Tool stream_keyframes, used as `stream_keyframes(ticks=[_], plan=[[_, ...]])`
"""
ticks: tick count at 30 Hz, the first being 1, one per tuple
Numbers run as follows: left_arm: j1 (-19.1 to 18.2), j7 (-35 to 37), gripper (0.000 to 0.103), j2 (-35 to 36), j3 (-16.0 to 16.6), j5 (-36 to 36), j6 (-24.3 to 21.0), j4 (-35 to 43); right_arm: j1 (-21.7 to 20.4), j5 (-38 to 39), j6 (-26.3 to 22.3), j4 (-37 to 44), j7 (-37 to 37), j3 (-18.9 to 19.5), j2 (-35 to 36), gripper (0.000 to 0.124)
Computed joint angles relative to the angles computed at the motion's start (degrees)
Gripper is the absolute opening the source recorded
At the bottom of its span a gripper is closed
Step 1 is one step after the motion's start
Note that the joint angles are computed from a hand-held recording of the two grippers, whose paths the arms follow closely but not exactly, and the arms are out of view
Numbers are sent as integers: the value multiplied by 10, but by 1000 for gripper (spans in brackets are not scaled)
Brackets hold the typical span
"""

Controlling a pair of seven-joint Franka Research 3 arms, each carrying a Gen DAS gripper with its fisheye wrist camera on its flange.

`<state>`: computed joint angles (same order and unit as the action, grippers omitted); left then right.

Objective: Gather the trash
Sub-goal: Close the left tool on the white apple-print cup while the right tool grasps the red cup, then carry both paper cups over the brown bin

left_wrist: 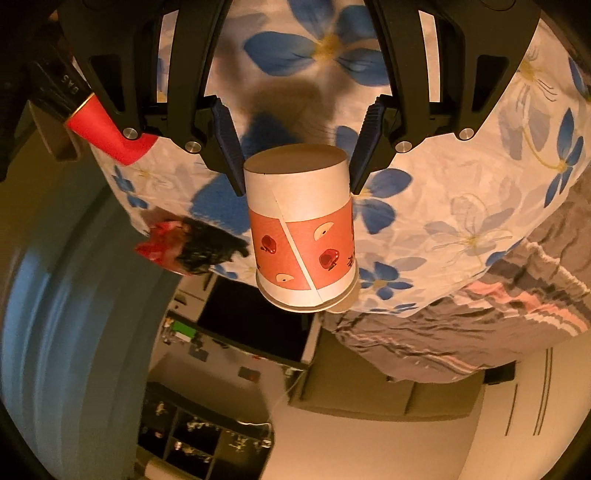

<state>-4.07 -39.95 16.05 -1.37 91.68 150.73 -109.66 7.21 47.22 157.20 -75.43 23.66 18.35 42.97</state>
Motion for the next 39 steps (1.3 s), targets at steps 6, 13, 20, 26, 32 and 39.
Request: stream_keyframes(ticks=[6,13,20,26,32,39], plan=[[-10,3,55,9,-5,21,7,22,-29,40,-3,-20,-51,20,-19,2],[-29,39,55,38,-7,26,18,72,-43,79,-13,-20,-68,12,-28,2],[-59,118,55,91,1,2,40,160,-62,115,-8,-2,-79,4,-24,2],[-87,208,55,160,17,-42,81,264,-78,130,7,22,-71,-4,-13,2],[-100,351,55,253,13,-142,110,395,-90,118,28,53,-34,-17,6,2],[-102,583,55,401,-40,-294,113,603,-89,48,64,115,78,-56,50,2]])
